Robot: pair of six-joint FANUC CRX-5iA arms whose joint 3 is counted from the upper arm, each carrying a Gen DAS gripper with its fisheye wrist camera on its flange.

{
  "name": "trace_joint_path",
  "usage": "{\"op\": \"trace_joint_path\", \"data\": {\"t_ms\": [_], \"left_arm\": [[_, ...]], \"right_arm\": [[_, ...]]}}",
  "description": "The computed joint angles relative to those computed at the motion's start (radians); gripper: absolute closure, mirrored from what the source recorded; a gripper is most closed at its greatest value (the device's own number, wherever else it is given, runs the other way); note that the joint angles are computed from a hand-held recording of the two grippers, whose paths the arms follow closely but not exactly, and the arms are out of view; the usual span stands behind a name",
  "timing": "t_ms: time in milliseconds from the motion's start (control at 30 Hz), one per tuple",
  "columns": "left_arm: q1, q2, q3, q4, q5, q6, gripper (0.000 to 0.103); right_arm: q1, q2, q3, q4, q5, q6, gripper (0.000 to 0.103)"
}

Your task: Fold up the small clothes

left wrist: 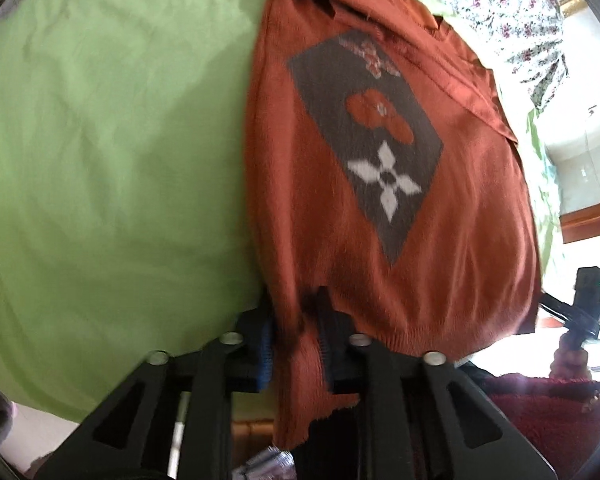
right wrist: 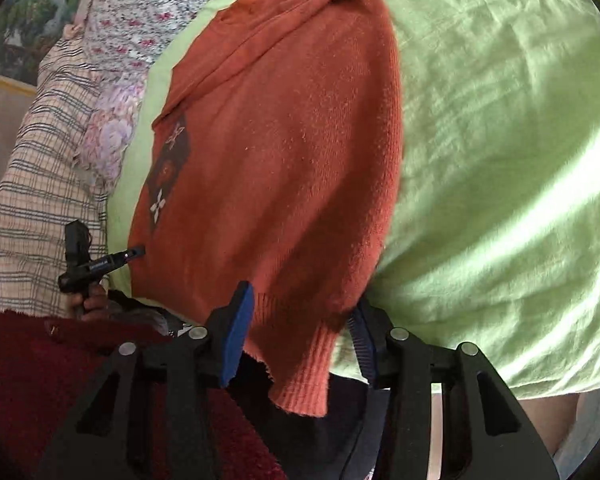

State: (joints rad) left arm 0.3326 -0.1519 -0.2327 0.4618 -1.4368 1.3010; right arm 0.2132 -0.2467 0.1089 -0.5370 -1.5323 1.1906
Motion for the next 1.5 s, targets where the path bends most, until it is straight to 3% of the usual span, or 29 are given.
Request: {"op": "trace_joint_path", "data": {"t_ms": [67, 133, 167, 233, 400, 667, 867, 1033, 1233, 1500], "left_arm": [[0.02, -0.013, -0.03, 0.037, -0.001, -0.025, 0.074], [0.015, -0.016, -0.037, 0.041, 0.008, -0.036, 0.079], [0.009, -0.02, -0.038, 0.036, 0.015, -0.042, 0.094], [-0.004, -0.024, -0.032, 0.022, 0.021, -0.042, 0.098], [0.016, -0.061, -0.037, 0.069, 0.054, -0.022, 0.099], [0.021, -0.033, 0.068, 0.181, 0.191, 0.02, 0.1], [-0.037, 0.114, 0.238, 0.205, 0.336, 0.048, 0.1], [-0.099, 0.298, 0.42, 0.151, 0.441, 0.16, 0.1], [-0.141, 0.513, 0.671, 0.064, 0.405, 0.272, 0.1], [-0.158, 0.686, 0.91, 0.009, 0.345, 0.358, 0.1]], "right_arm": [[-0.044, 0.001, -0.007, -0.051, -0.002, 0.015, 0.056], [-0.068, -0.004, -0.021, -0.081, 0.01, 0.01, 0.059], [-0.064, -0.006, -0.028, -0.075, 0.023, 0.001, 0.071], [-0.021, -0.014, -0.037, -0.012, 0.03, -0.031, 0.096], [-0.061, -0.033, -0.023, -0.054, 0.043, -0.036, 0.096], [-0.115, 0.006, 0.1, -0.143, 0.162, -0.017, 0.096], [-0.13, 0.122, 0.244, -0.142, 0.229, 0.031, 0.096], [-0.141, 0.255, 0.356, -0.102, 0.284, 0.05, 0.096], [-0.151, 0.445, 0.529, -0.046, 0.271, 0.039, 0.096], [-0.19, 0.609, 0.686, -0.057, 0.232, 0.015, 0.096]]}}
